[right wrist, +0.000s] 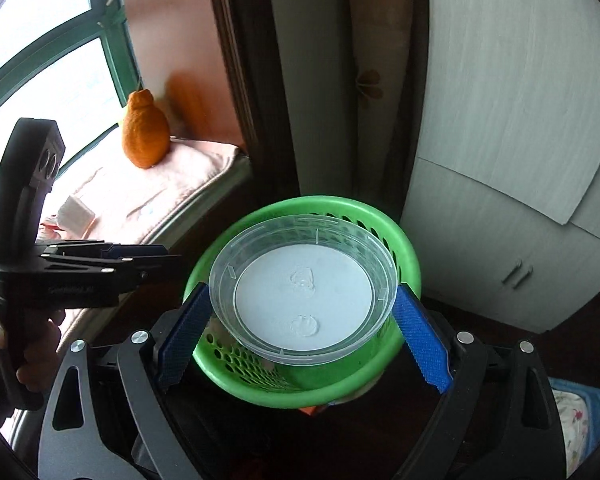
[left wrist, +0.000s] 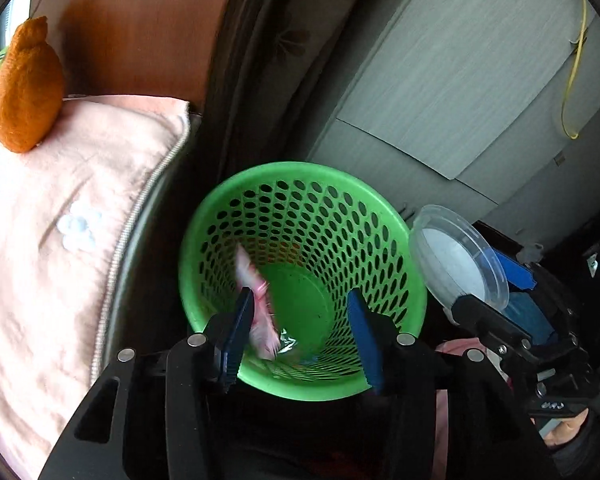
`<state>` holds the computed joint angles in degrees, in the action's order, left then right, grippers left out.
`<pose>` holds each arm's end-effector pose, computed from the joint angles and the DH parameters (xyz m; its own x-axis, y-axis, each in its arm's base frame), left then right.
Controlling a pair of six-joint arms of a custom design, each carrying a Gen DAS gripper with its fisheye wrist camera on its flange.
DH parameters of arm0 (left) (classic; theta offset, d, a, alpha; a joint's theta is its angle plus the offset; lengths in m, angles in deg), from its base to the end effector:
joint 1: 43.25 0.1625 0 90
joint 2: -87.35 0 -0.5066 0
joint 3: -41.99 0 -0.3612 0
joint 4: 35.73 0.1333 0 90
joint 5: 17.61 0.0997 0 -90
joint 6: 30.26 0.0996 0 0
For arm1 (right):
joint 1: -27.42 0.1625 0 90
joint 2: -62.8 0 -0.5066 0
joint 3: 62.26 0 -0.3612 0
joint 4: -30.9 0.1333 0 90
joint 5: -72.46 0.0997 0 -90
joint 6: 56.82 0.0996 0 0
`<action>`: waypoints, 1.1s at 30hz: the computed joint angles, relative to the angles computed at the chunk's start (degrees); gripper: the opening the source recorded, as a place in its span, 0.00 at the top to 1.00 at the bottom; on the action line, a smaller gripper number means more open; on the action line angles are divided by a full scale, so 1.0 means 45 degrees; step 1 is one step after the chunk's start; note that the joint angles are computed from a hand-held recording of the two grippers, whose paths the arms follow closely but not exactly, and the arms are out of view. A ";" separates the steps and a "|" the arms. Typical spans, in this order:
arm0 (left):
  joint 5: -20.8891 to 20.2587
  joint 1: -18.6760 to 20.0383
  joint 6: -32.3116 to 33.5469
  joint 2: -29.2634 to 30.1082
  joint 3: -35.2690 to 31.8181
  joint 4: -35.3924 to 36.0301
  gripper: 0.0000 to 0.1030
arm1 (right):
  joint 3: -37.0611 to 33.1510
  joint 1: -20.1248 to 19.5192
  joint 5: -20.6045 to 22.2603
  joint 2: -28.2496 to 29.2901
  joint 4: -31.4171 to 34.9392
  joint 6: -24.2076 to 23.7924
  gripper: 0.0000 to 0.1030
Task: Collect trash
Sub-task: 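Carry both items to the green basket and open both tools over it, then grasp the clear round labeled container with the left tool and lift it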
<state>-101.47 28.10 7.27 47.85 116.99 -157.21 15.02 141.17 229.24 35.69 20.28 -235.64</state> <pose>-0.1122 -0.7827 0.1692 -0.5509 0.8335 -0.0419 0.8254 0.5515 0.1206 0.2996 -0.5773 0.0141 -0.6514 0.5017 0.5692 -0.2431 0.5726 -0.7830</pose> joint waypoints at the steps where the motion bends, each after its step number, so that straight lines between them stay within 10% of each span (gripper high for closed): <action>1: 0.0088 -0.0005 -0.0023 0.0008 0.0049 -0.0062 0.55 | -0.0078 -0.0039 0.0018 0.0040 0.0081 0.0039 0.13; 19: 0.0147 0.0888 -0.0952 -0.1084 -0.0613 -0.0880 0.52 | -0.5237 -0.2478 -0.3927 0.2233 0.9619 0.5757 0.13; 33: 0.0893 0.1805 -0.1551 -0.1782 -0.1648 -0.2193 0.39 | -0.7740 -0.2274 -0.2428 0.3787 1.1654 0.6527 0.09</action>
